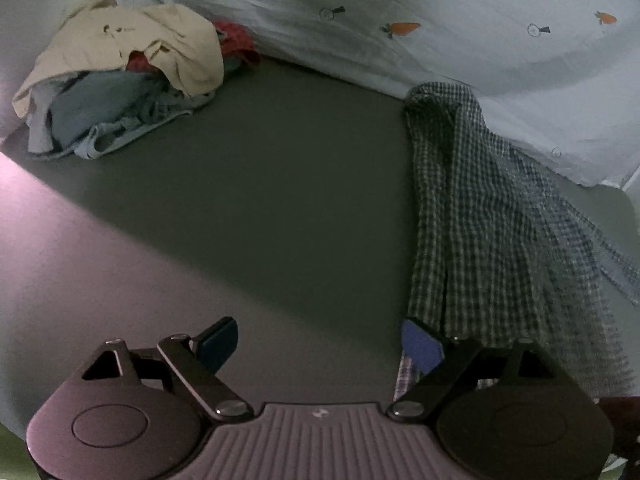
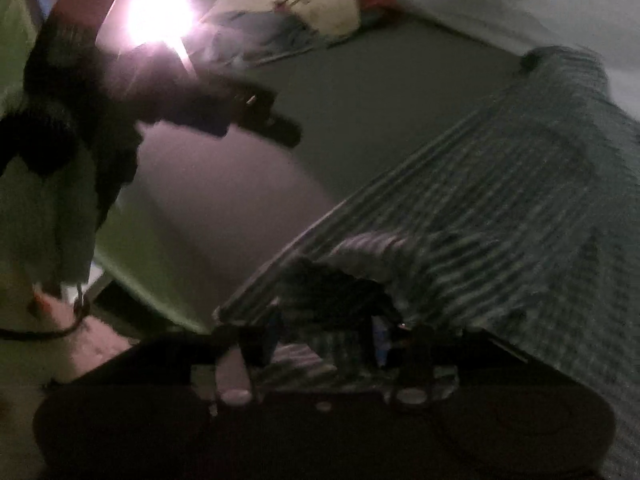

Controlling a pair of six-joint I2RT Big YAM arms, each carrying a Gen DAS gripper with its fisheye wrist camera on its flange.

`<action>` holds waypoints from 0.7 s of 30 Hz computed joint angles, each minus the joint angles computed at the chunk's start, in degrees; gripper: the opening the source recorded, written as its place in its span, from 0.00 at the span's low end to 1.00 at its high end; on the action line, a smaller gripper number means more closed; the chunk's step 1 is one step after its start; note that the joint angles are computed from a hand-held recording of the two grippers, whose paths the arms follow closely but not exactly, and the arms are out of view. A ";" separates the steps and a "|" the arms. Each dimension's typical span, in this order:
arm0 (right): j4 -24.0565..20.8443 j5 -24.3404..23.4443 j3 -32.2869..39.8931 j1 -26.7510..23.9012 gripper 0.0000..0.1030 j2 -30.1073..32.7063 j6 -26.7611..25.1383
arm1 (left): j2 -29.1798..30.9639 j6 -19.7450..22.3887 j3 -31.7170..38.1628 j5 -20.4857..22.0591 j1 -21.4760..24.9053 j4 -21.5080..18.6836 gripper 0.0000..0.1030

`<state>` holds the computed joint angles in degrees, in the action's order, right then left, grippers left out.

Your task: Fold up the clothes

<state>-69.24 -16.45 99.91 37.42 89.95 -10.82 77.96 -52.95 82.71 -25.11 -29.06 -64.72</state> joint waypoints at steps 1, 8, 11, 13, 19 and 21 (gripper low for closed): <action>1.17 -0.09 -1.54 -0.66 0.46 -1.24 1.43 | 0.14 0.21 0.10 0.32 0.16 0.29 0.87; 9.14 -2.22 -5.69 -5.69 0.49 -3.20 19.46 | 1.39 4.50 -0.30 9.00 0.96 2.23 0.85; 11.59 -3.49 -7.28 -7.54 0.50 -3.52 25.27 | 1.59 5.48 -1.38 15.05 1.13 2.97 0.71; 12.42 -3.38 -8.60 -7.89 0.50 -4.11 27.15 | 1.75 6.42 -2.00 17.93 0.93 2.94 0.62; 12.74 -3.12 -11.94 -7.58 0.51 -5.70 29.29 | 0.72 9.07 -3.91 20.28 -0.50 4.43 0.50; 12.15 -2.05 -12.60 -6.32 0.51 -6.65 27.42 | 0.09 9.82 -4.72 21.18 -0.94 5.07 0.27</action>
